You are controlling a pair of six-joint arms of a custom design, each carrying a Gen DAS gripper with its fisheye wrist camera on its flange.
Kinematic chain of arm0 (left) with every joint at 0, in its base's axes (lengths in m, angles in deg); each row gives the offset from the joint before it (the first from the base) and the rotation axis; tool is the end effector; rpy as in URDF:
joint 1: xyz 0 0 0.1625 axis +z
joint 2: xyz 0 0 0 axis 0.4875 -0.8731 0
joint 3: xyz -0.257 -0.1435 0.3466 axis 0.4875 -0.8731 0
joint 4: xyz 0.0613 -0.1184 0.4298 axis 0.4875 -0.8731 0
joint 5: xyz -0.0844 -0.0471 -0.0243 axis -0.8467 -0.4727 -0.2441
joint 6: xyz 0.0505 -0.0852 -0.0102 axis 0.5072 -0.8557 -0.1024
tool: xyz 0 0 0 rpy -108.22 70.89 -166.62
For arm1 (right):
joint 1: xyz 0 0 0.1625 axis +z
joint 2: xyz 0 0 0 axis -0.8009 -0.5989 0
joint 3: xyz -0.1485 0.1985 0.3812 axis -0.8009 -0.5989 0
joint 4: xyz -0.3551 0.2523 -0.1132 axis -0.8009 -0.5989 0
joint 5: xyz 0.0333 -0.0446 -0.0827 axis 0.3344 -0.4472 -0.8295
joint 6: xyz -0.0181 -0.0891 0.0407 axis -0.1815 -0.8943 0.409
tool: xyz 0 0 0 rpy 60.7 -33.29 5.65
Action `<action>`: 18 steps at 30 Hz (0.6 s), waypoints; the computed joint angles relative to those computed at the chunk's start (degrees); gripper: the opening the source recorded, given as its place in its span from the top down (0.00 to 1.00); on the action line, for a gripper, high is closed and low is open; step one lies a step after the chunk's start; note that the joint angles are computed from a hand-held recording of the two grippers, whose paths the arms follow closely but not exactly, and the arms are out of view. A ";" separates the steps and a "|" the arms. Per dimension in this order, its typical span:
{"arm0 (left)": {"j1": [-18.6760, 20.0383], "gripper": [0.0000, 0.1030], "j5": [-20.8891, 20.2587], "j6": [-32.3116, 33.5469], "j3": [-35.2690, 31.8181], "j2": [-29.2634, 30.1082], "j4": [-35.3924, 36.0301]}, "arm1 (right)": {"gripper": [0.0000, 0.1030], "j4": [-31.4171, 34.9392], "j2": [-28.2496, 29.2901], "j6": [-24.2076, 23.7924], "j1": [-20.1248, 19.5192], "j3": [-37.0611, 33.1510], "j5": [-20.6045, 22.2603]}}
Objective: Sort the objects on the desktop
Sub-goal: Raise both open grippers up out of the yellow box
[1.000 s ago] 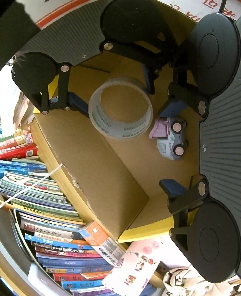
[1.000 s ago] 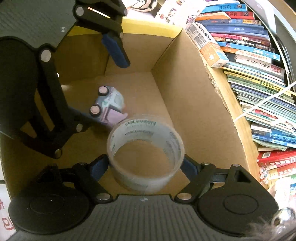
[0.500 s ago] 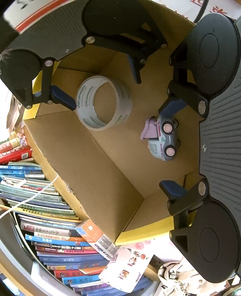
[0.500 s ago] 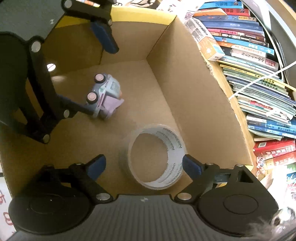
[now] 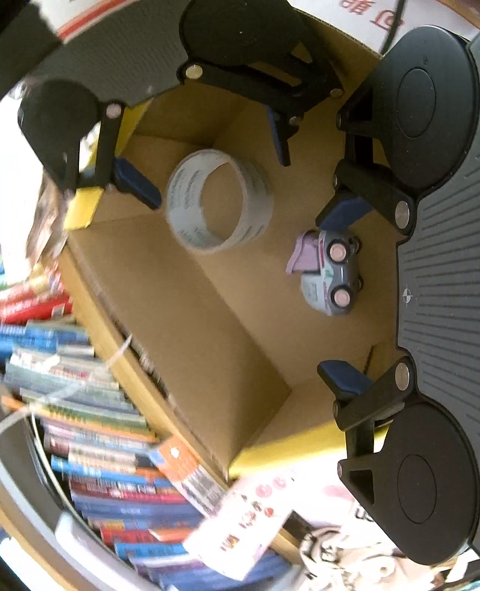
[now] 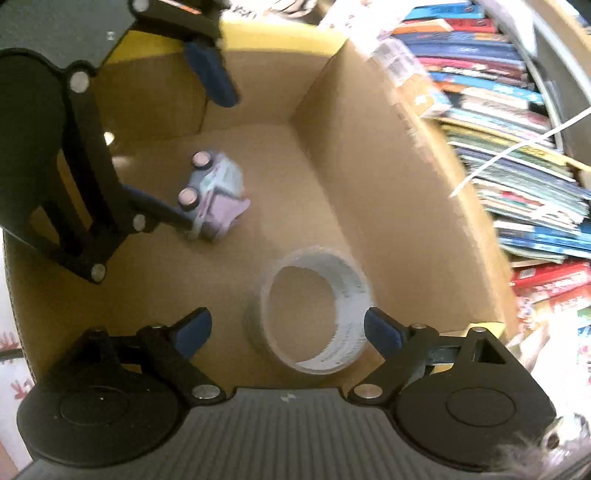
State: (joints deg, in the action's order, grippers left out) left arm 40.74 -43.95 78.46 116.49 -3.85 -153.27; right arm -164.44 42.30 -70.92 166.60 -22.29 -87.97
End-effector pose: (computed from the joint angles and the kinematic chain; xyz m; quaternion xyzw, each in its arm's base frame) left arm -0.0856 -0.8085 0.3350 0.4333 0.8093 -0.1352 0.3727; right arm 0.4185 -0.8092 -0.0017 0.5446 -0.7309 0.0426 0.4091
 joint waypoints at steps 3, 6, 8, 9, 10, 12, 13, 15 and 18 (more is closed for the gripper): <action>-0.20 0.19 -2.12 -0.70 1.24 -1.58 -1.29 | 0.11 -2.68 -0.89 -0.52 0.17 1.10 1.50; -0.74 0.16 -3.27 0.37 3.46 -3.15 -4.64 | 0.11 -4.62 -1.75 -0.45 0.38 2.10 2.66; -1.10 0.12 -4.02 0.59 4.90 -4.18 -6.57 | 0.11 -5.68 -2.10 -0.05 0.50 2.43 3.35; -1.21 0.11 -4.45 0.54 5.54 -4.68 -7.34 | 0.11 -6.21 -2.26 0.19 0.55 2.59 3.68; -1.29 0.11 -4.91 0.46 6.12 -5.15 -8.02 | 0.11 -6.64 -2.41 0.58 0.57 2.74 4.06; -1.44 0.10 -5.68 0.46 6.77 -5.72 -9.09 | 0.11 -8.22 -3.92 1.90 0.78 5.12 4.63; -1.53 0.09 -6.04 0.61 7.24 -6.09 -9.83 | 0.11 -8.79 -4.53 2.63 0.87 5.98 4.98; -1.72 0.07 -6.83 0.95 8.24 -6.97 -11.47 | 0.11 -9.25 -5.14 3.90 1.06 6.70 5.66; -1.83 0.06 -8.17 1.02 9.52 -8.19 -13.32 | 0.11 -10.66 -6.60 5.27 1.62 9.02 6.16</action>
